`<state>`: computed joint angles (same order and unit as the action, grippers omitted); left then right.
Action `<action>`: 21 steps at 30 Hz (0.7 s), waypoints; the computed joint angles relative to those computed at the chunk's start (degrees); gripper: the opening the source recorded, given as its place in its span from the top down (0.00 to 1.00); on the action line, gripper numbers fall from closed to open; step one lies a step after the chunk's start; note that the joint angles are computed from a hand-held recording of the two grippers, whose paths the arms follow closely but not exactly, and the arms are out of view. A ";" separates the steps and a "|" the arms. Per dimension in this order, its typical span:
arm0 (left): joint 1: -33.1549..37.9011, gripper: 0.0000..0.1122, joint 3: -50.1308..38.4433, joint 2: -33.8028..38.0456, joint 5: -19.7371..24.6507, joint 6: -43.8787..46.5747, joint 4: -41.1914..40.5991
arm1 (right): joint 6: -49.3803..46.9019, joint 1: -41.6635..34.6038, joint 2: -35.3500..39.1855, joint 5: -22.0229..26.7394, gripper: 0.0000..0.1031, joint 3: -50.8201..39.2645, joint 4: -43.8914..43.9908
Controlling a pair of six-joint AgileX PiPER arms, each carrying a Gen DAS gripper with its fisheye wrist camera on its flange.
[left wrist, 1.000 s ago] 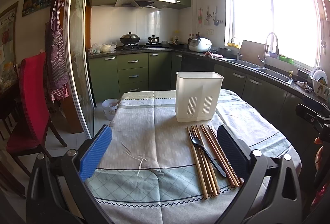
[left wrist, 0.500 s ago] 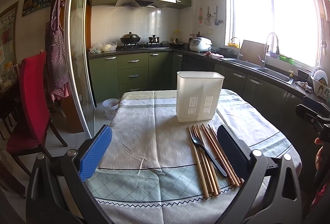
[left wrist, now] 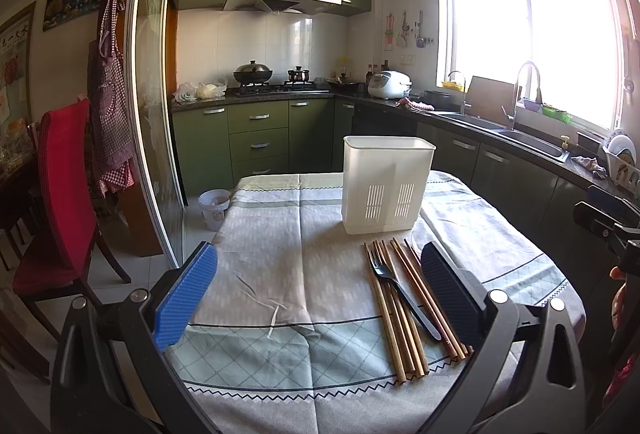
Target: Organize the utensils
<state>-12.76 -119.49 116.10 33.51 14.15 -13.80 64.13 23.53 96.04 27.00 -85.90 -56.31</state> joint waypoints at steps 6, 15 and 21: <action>-0.01 0.13 -0.03 0.01 0.04 -0.05 0.06 | -0.99 -0.07 0.00 0.01 0.04 -0.15 1.13; -0.22 0.13 1.77 -0.24 -0.73 0.69 -0.79 | -3.20 -0.40 0.58 0.26 0.04 -0.89 3.48; -1.15 0.13 -6.06 4.25 5.37 -1.16 1.12 | -11.20 -2.28 1.64 0.19 0.04 -2.52 12.37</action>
<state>-13.91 -125.55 120.35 38.88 12.99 -12.67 52.93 21.25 97.68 27.19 -88.42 -43.93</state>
